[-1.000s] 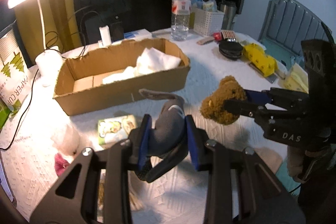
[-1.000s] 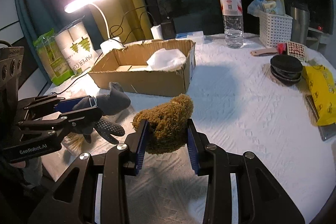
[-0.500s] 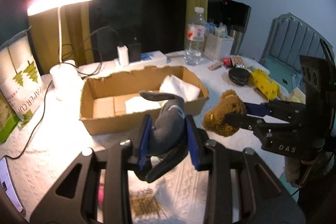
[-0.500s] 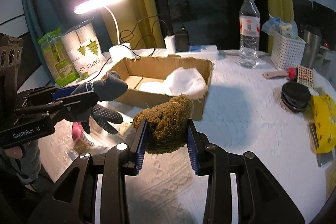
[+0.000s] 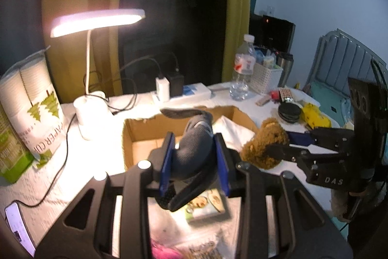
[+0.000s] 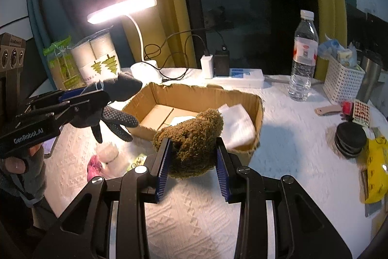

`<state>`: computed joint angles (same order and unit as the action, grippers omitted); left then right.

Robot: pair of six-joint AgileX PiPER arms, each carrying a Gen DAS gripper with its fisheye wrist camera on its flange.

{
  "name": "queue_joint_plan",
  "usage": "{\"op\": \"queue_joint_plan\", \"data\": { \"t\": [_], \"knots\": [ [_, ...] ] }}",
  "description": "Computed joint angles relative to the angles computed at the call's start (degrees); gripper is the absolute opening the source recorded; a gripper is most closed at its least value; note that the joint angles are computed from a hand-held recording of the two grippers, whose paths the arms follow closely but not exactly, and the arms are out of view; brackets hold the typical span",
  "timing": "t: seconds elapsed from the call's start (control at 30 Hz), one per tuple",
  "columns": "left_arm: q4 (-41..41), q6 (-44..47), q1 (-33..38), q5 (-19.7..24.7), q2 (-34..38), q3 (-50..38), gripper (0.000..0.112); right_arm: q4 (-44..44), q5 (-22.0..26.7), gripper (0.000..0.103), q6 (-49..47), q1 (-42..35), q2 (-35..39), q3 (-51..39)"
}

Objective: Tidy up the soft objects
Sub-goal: 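Carry the sock and teddy bear into the box and release both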

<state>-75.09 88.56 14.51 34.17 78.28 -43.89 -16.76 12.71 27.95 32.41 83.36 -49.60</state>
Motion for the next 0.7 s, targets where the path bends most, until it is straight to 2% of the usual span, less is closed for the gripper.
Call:
{"op": "queue_joint_plan", "data": {
  "t": [0.13,0.23,0.57,0.7],
  "knots": [
    [-1.8,2.1,2.6,1.9,2.2,-2.5,0.034,-1.9,-0.3,0.037,2.0,0.4,1.7,-2.5],
    [-3.2,3.3,3.6,2.8,4.1,-4.2,0.034,-10.1,0.6,0.037,9.7,1.6,3.4,-4.7],
    [-7.4,7.9,3.7,3.8,13.0,-10.1,0.034,-12.6,1.7,0.037,12.0,2.3,10.0,-12.3],
    [-8.0,8.9,2.6,2.9,16.9,-11.9,0.034,-12.7,1.8,0.037,12.3,2.4,13.3,-15.3]
  ]
}}
